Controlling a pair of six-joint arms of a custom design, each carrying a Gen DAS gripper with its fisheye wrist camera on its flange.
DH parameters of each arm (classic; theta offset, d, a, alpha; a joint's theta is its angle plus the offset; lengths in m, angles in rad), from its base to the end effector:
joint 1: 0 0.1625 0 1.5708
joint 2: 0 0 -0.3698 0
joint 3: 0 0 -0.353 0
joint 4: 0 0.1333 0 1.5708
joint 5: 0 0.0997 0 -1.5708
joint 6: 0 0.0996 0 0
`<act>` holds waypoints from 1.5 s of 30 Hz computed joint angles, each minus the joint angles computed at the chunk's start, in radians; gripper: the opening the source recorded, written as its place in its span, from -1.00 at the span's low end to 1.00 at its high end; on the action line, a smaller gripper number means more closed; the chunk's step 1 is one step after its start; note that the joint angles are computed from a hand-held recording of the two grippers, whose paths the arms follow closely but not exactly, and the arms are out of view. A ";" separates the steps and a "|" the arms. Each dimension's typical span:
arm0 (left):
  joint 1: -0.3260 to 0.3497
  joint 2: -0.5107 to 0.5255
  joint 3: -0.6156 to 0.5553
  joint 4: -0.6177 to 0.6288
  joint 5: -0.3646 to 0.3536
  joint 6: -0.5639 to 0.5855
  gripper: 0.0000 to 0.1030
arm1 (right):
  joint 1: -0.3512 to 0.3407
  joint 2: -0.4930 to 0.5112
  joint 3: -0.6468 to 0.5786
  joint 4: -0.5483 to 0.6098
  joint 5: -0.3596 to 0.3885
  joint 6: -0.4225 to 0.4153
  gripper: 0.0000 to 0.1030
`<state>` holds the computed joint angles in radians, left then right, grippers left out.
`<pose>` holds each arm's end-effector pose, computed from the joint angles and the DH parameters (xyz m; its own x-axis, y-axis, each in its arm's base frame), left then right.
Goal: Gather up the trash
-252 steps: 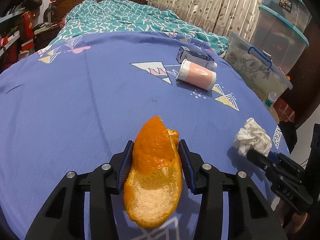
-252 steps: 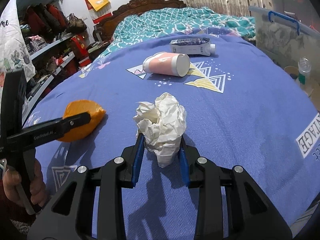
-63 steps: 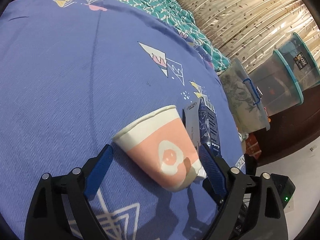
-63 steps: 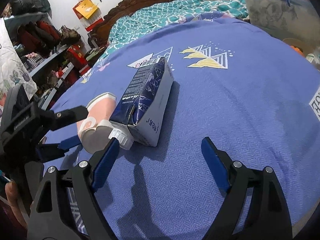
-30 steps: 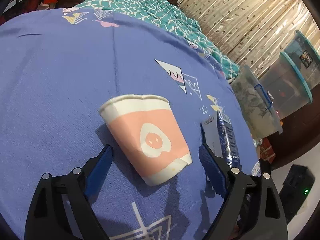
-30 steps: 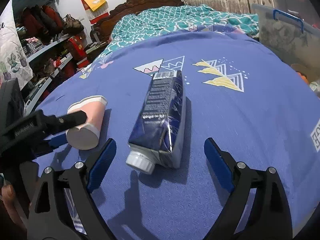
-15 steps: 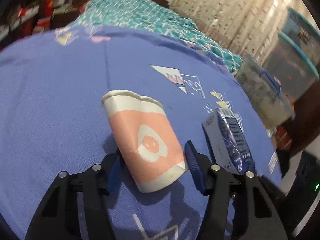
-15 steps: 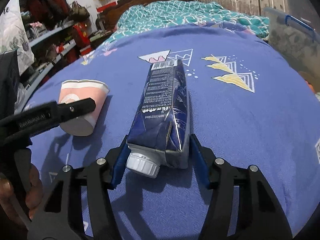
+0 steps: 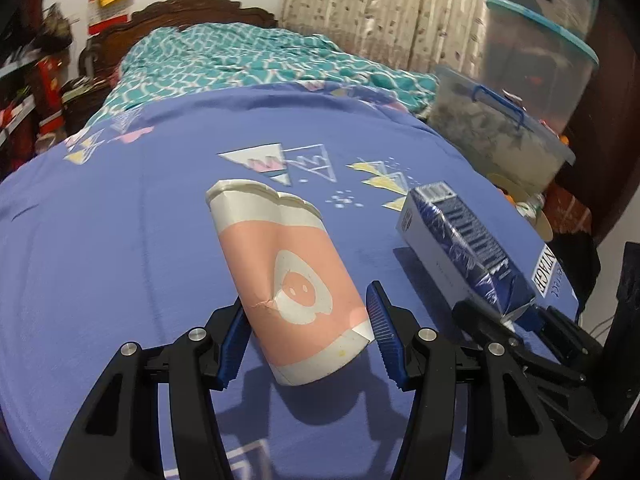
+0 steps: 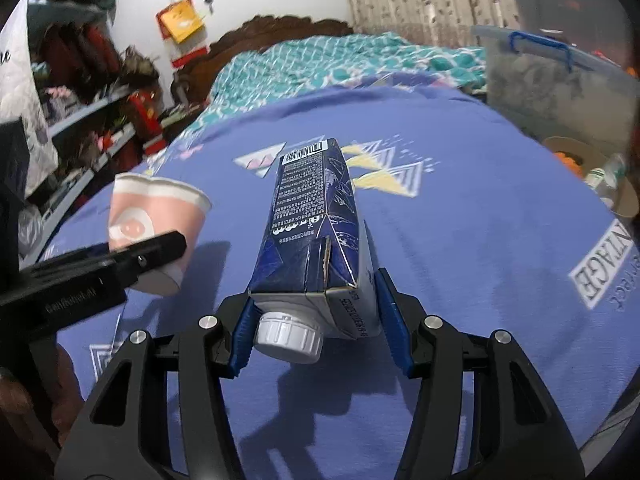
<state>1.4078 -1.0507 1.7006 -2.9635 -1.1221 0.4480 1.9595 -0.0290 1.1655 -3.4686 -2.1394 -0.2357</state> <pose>0.0770 -0.6197 0.2711 -0.7925 0.1857 -0.5810 0.5135 0.7172 -0.4712 0.3194 -0.5697 -0.1390 -0.8310 -0.1327 0.5401 -0.4818 0.6571 -0.5798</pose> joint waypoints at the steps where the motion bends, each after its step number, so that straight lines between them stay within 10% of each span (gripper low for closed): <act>1: -0.008 0.008 -0.003 0.002 0.003 0.004 0.03 | -0.004 -0.008 0.012 -0.015 0.002 -0.002 0.09; 30: -0.174 0.313 -0.188 0.022 0.109 0.111 0.04 | -0.165 -0.208 0.282 -0.260 0.057 0.091 0.09; 45: -0.103 0.194 -0.089 -0.059 0.139 0.117 0.05 | -0.113 -0.143 0.198 -0.092 0.081 0.067 0.09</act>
<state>1.3051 -0.8570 1.6119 -3.0225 -0.9834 0.5654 1.8461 -0.1722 1.3634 -3.5611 -2.0585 -0.1686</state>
